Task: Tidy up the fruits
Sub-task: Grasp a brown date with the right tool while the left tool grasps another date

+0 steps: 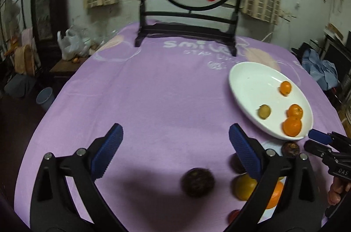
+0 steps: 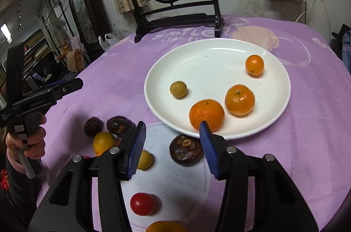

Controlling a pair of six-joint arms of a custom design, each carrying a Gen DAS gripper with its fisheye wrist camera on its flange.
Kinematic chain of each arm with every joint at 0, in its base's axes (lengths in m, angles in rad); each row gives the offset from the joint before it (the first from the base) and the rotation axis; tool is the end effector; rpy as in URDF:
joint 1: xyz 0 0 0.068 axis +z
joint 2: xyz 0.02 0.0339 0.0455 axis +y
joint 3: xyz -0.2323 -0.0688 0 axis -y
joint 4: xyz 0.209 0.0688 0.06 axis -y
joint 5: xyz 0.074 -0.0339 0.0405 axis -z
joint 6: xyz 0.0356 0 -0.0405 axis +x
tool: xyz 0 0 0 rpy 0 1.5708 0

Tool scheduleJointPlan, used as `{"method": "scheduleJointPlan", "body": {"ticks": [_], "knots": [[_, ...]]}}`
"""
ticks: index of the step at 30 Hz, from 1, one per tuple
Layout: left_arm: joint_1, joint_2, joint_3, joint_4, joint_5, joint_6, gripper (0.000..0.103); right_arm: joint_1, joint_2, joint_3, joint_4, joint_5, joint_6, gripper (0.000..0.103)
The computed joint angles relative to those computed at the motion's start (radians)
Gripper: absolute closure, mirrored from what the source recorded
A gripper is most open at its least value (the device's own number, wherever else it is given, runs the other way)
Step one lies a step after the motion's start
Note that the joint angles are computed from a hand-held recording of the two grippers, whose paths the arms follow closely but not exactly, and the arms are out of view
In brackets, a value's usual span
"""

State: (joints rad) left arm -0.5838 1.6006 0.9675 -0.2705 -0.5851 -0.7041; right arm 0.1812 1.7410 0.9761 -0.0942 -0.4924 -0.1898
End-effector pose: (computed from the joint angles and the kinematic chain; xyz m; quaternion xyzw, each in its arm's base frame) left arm 0.2570 -0.1462 0.1890 -0.1486 0.8974 0.0297 0.4143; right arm 0.3122 0.0743 0.1612 -0.2511 0.8778 0.2270 0.3389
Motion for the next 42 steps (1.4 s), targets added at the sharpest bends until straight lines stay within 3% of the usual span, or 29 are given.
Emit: {"method": "scheduleJointPlan", "body": {"ticks": [7, 18, 21, 29, 38, 42], "knots": [[0.007, -0.056, -0.080, 0.023, 0.034, -0.023, 0.004, 0.051, 0.066, 0.029, -0.058, 0.115, -0.008, 0.052], [-0.028, -0.045, -0.104, 0.053, 0.039, 0.022, 0.004, 0.114, 0.138, 0.065, -0.042, 0.255, -0.036, 0.052], [-0.038, -0.037, -0.116, 0.064, 0.031, 0.058, 0.004, 0.125, 0.126, 0.044, -0.015, 0.301, -0.046, 0.061], [-0.065, 0.049, -0.098, 0.068, 0.100, 0.154, 0.008, 0.031, 0.078, 0.060, -0.107, 0.094, -0.013, 0.062], [-0.060, 0.159, -0.034, 0.039, 0.137, 0.187, 0.032, 0.035, 0.059, 0.056, -0.101, 0.079, -0.004, 0.062], [-0.057, 0.179, -0.026, 0.051, 0.152, 0.186, 0.039, 0.037, 0.053, 0.054, -0.096, 0.078, 0.002, 0.062]]}}
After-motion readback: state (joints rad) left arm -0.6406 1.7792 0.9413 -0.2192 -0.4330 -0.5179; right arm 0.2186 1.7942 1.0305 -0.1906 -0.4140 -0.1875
